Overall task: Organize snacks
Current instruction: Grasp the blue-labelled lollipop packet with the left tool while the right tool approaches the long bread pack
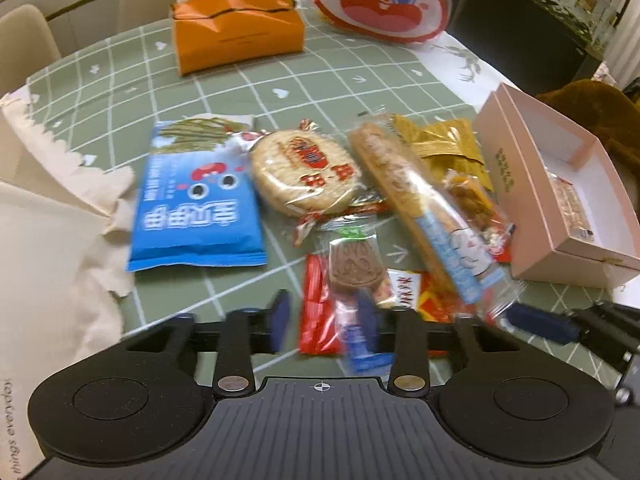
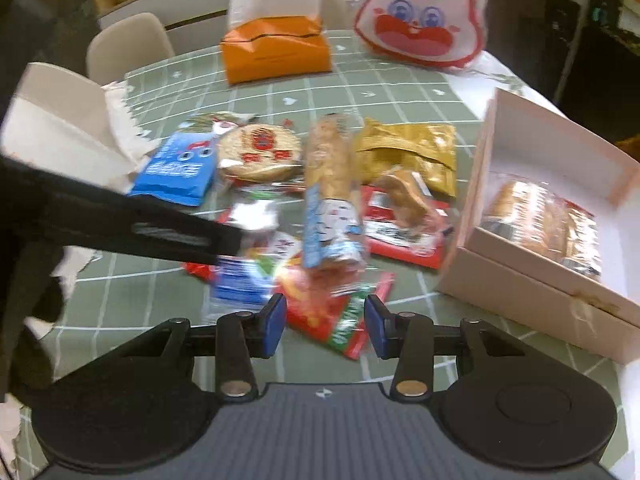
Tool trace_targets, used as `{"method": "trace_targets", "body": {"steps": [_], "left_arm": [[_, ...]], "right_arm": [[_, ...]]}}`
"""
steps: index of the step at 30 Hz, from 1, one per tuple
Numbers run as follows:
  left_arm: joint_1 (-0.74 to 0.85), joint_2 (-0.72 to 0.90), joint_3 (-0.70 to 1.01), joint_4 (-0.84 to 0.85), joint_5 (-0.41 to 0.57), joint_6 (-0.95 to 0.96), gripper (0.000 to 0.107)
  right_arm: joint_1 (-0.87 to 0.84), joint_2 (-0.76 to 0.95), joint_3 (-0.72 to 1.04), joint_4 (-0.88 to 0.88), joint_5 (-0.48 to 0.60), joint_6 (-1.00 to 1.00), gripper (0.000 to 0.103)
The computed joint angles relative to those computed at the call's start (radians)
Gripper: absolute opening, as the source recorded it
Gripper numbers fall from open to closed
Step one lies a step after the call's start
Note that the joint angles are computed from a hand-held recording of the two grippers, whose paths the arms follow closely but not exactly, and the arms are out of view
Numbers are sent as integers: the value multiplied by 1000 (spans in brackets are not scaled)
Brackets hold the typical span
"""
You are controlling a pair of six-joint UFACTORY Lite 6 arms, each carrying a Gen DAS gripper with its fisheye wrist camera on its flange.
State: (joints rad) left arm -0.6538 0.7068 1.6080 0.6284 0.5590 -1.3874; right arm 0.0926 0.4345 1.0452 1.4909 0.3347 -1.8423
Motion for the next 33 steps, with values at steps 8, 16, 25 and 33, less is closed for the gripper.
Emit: {"method": "trace_targets", "body": {"steps": [8, 16, 25, 33], "left_arm": [[7, -77, -123, 34, -31, -48, 24], [46, -157, -240, 144, -126, -193, 24], [9, -77, -157, 37, -171, 68, 34], [10, -27, -79, 56, -109, 0, 30]], "right_arm": [[14, 7, 20, 68, -81, -23, 43], [33, 14, 40, 87, -86, -36, 43], [-20, 60, 93, -26, -12, 72, 48], [-41, 71, 117, -94, 68, 105, 53]]}}
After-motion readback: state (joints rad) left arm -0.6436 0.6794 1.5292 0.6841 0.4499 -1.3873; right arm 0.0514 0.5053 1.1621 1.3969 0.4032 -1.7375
